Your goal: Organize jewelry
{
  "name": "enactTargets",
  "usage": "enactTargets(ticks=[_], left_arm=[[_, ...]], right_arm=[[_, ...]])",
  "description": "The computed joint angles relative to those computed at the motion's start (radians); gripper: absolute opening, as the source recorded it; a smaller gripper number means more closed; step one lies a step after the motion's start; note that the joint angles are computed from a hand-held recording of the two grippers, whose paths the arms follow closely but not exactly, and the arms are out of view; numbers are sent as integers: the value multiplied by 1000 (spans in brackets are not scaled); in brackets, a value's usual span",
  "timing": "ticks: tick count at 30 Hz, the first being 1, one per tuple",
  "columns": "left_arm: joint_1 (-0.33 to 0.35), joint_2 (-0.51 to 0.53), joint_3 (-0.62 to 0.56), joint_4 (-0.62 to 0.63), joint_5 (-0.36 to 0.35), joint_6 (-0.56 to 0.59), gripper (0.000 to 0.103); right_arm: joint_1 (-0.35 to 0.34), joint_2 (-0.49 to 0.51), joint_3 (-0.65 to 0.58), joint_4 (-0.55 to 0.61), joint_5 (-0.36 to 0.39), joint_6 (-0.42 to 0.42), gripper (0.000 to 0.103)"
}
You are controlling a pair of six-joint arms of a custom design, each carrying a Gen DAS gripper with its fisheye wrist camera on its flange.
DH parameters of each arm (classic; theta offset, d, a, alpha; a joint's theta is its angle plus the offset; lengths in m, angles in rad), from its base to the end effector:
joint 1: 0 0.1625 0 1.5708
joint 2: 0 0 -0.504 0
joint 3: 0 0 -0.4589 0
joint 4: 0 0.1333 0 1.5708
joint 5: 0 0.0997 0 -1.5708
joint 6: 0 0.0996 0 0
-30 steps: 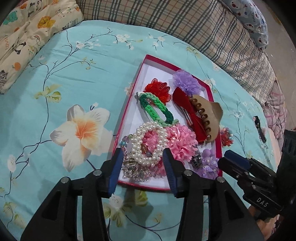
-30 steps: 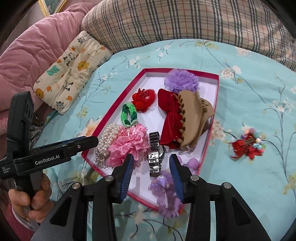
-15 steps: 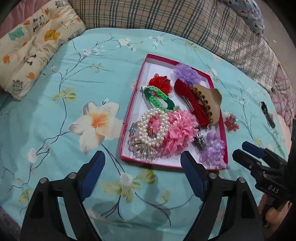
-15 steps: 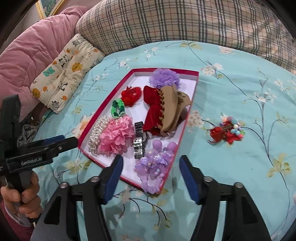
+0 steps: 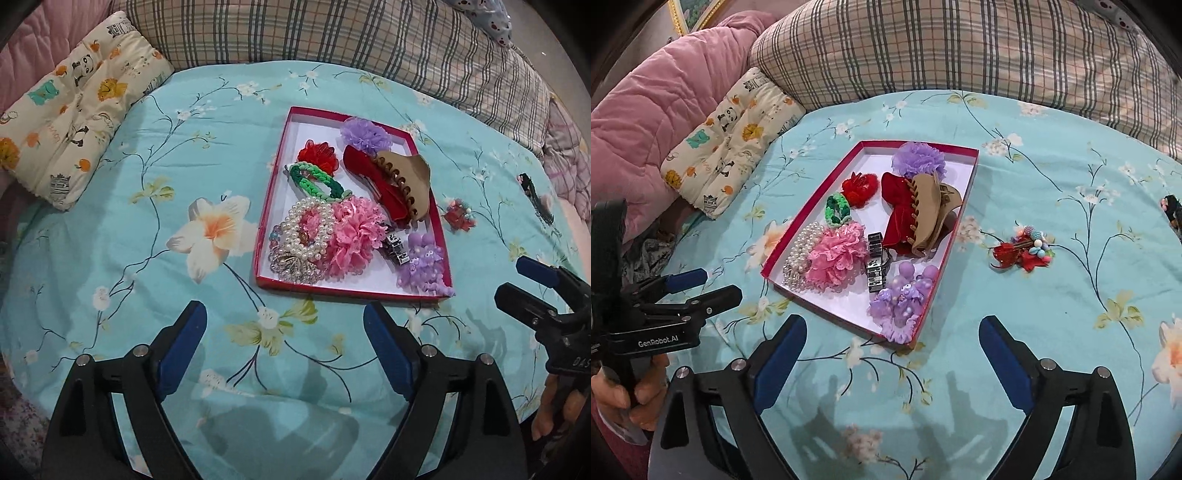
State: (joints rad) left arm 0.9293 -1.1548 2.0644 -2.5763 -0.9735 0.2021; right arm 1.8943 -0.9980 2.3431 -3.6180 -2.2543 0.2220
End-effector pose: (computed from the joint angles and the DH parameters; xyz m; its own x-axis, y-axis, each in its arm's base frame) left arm -0.2029 -0.5881 0.1889 -0.5610 0.6025 -0.5676 0.7230 0.6906 0.0186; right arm 0.2263 -0.4534 0.1442 -0.8970 0.2962 0.3281 -0.0463 0.6752 -0.7361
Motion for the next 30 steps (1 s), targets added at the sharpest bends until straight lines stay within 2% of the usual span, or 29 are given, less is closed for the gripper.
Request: enactTargets(ticks=[13, 18, 30], left_arm=[[-33, 13, -11, 9, 68, 12, 88], [-44, 28, -17, -5, 98, 30, 89], [-37, 75, -34, -40, 143, 42, 90]], right_arm=[[6, -37, -24, 131, 19, 40, 97], [7, -44, -40, 155, 6, 33, 99], [-32, -26, -65, 175, 30, 36, 99]])
